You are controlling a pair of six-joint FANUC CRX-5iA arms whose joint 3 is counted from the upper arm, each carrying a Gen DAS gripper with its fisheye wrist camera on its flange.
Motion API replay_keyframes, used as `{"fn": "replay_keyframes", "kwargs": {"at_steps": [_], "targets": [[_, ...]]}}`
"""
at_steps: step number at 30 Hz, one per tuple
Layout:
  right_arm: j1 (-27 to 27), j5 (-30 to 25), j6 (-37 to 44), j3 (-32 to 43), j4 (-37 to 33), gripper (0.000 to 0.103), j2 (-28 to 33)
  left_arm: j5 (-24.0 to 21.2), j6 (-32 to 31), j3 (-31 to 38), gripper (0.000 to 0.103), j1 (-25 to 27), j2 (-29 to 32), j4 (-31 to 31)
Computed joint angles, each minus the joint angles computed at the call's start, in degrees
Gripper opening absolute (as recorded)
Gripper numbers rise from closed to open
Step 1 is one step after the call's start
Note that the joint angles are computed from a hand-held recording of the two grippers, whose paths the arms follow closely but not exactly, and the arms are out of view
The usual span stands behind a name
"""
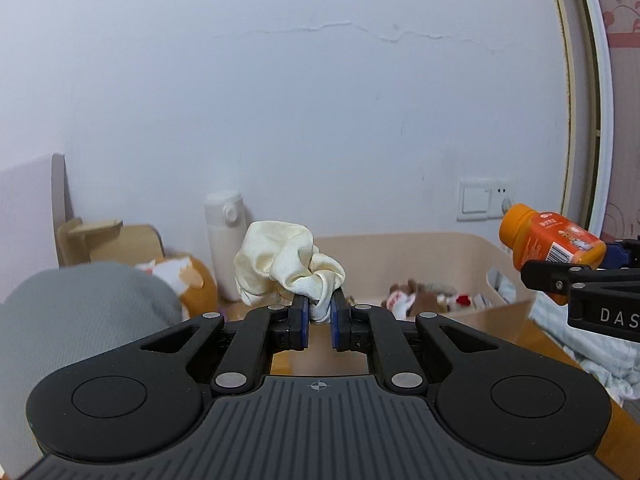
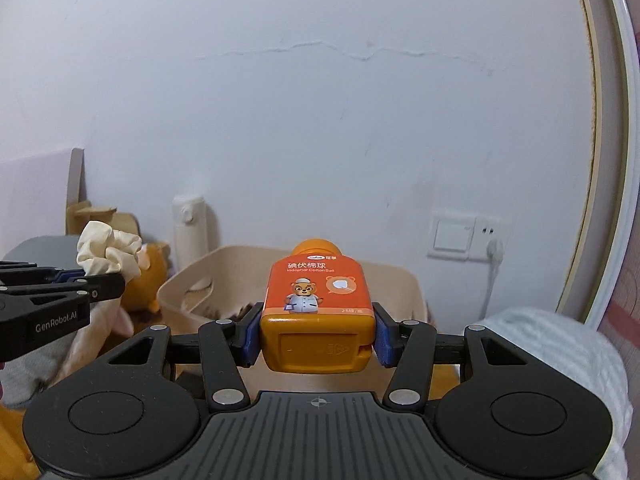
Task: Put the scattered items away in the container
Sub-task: 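Lift the cream scrunchie and orange bottle with both tools toward the beige box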
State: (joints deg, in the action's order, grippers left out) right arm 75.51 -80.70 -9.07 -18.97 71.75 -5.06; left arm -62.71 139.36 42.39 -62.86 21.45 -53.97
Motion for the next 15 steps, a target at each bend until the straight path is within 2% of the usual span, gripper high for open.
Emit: {"fn": "replay_keyframes", "kwargs": {"at_steps": [8, 15], "targets": [[-3.0, 2.0, 2.3, 1.3, -0.6, 0.05, 0.4, -1.8, -3.9, 8.2, 0.01, 0.2, 5.3, -0.8], [-6.3, 4.0, 6.0, 2.8, -2.7, 0.05, 1.3, -2.6, -9.1, 16.1, 0.01, 2.1, 10.9, 2.7]]}}
